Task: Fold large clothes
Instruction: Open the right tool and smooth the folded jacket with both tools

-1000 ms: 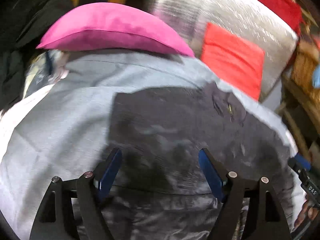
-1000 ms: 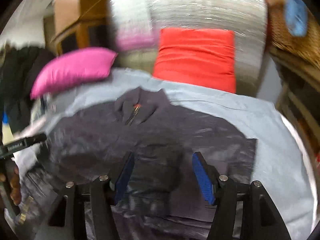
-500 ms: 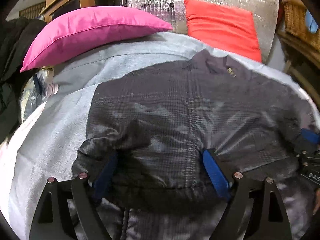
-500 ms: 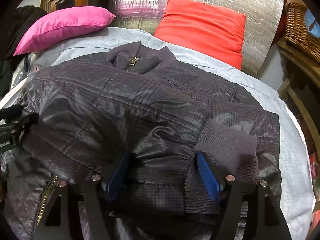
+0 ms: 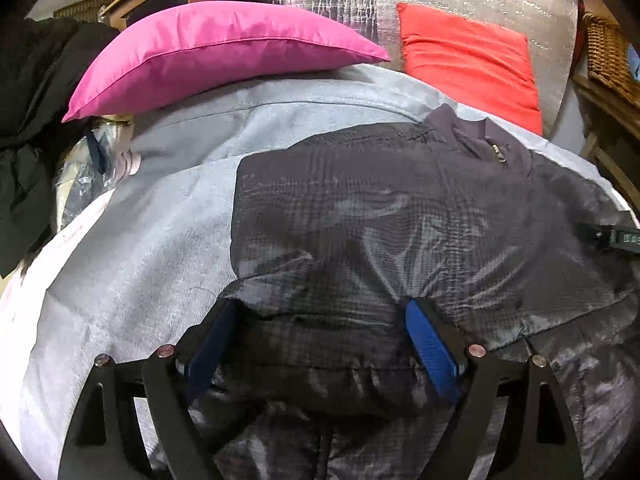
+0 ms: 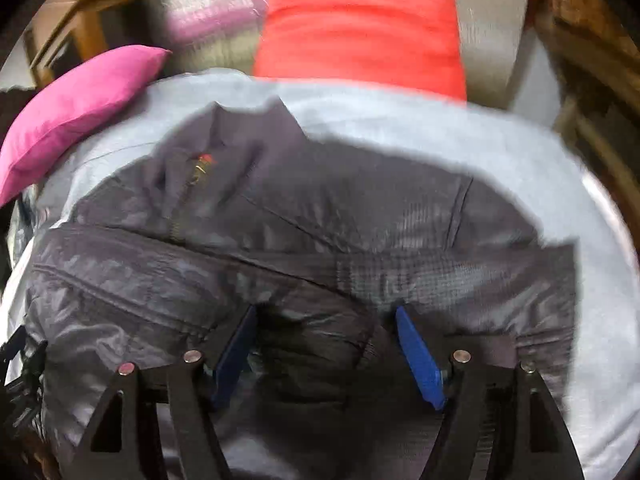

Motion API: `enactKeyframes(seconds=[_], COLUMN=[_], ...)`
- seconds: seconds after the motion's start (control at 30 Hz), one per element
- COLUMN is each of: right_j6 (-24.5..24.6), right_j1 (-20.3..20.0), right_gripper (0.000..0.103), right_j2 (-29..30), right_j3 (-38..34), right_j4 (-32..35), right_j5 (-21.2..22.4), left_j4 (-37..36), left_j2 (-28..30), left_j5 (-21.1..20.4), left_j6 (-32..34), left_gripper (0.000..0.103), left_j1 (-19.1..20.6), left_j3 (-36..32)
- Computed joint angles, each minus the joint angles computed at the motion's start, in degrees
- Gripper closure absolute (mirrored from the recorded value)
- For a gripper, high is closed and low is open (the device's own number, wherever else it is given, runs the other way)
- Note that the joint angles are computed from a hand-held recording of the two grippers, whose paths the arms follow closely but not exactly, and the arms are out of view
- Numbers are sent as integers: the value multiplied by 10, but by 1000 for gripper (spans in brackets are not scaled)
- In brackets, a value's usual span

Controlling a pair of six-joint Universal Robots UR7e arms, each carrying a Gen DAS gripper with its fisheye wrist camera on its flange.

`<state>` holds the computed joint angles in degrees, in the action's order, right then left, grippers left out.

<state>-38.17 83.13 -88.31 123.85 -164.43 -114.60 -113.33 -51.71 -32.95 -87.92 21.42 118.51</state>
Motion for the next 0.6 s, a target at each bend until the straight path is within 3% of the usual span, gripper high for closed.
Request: enactKeyframes(seconds=[0.07, 0.17, 0.23, 0.3, 0.33, 0.43, 0.47, 0.6], right_j6=[6, -14, -12, -13, -23, -98, -110, -73], right_j1=[1, 15, 25, 32, 37, 54, 52, 60], right_gripper=[28, 28, 28, 28, 28, 28, 28, 27], right_j2=[-5, -30, -52, -69, -69, -19, -10, -35], right_j3=[1, 22, 36, 57, 68, 99, 103, 94], right_j4=[-10, -43, -37, -31, -27, -67, -82, -80], right_j5=[11, 32, 61, 92, 88, -1, -12, 14], left_j4=[-21, -12, -44, -84, -105, -147, -163, -309], left_j2=[-25, -75, -95, -95, -95, -116, -128, -169], left_j5=[9, 23, 5, -44, -51, -49, -39, -29], left_j6=[-2, -66, -77, -36, -23, -12, -9, 90], left_gripper=[16, 16, 16, 16, 16, 16, 16, 16], left_j1=[-7, -18, -11, 14, 18, 14, 11, 39], left_j3=[22, 62, 86, 92, 98, 116, 123, 146])
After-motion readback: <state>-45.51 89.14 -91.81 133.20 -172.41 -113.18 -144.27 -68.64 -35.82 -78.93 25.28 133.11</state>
